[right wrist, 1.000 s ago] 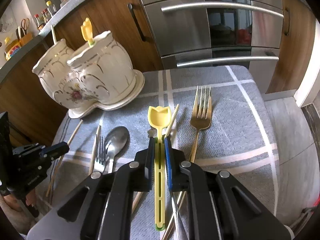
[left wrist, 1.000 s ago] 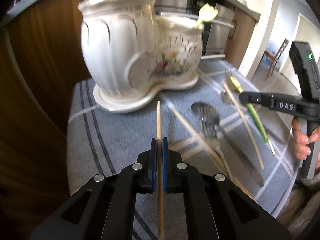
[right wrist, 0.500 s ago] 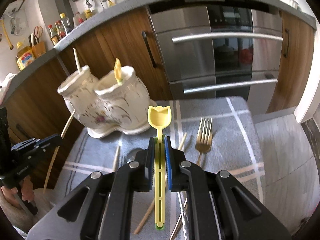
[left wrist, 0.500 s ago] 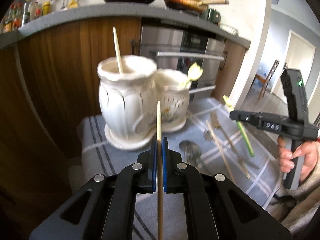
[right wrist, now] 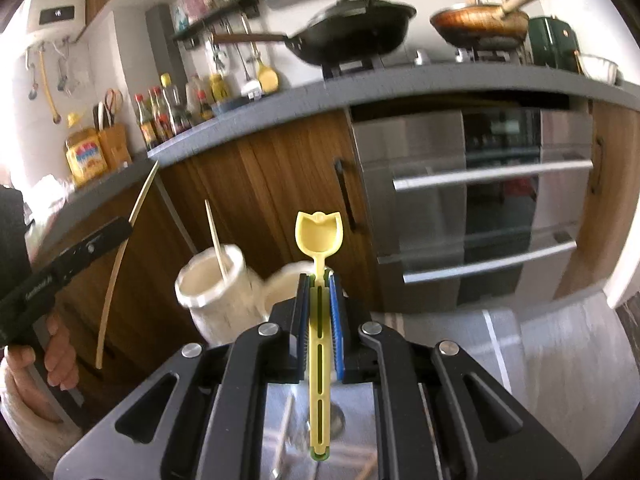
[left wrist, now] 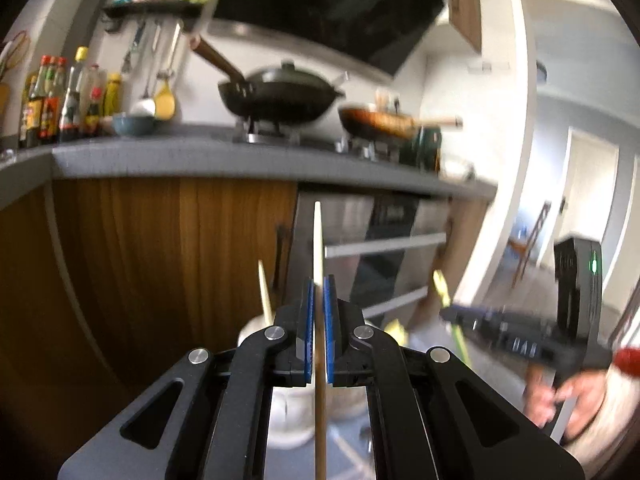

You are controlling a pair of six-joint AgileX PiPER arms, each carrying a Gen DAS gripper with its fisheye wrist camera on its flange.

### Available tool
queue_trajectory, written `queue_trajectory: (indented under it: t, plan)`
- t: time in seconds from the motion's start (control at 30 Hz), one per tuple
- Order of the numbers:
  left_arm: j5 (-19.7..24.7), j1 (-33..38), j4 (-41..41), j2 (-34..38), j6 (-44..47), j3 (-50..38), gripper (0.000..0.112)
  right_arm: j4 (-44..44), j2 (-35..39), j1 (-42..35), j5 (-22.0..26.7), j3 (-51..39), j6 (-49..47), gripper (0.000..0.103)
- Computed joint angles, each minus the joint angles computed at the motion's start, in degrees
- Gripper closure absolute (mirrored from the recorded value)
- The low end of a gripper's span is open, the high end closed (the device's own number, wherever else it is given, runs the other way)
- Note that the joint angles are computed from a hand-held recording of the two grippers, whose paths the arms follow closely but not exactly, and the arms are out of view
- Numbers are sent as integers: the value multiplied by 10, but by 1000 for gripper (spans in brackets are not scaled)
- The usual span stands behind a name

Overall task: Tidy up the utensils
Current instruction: 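Lift the spatula and chopstick and lower them into the ceramic holder's cups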

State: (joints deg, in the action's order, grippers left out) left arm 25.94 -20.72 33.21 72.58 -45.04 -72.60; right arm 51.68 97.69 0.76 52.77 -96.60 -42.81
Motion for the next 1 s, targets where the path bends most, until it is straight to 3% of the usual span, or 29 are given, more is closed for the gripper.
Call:
queue_trajectory:
  t: [0.3, 0.53, 0.73, 1.0]
  plan:
    - [-66, 35, 108, 90, -95, -80, 107, 3, 81, 45, -44, -116, 61, 94]
    - [-106, 55, 204, 141, -195, -89, 107, 32, 123, 73, -92, -128, 56, 94]
    - [-103, 52, 362, 163, -340, -71, 107, 44, 140, 88, -119, -115, 35, 94]
    - [-108, 53, 417, 163, -397, -49, 107, 72, 137, 99, -157, -78, -17, 94]
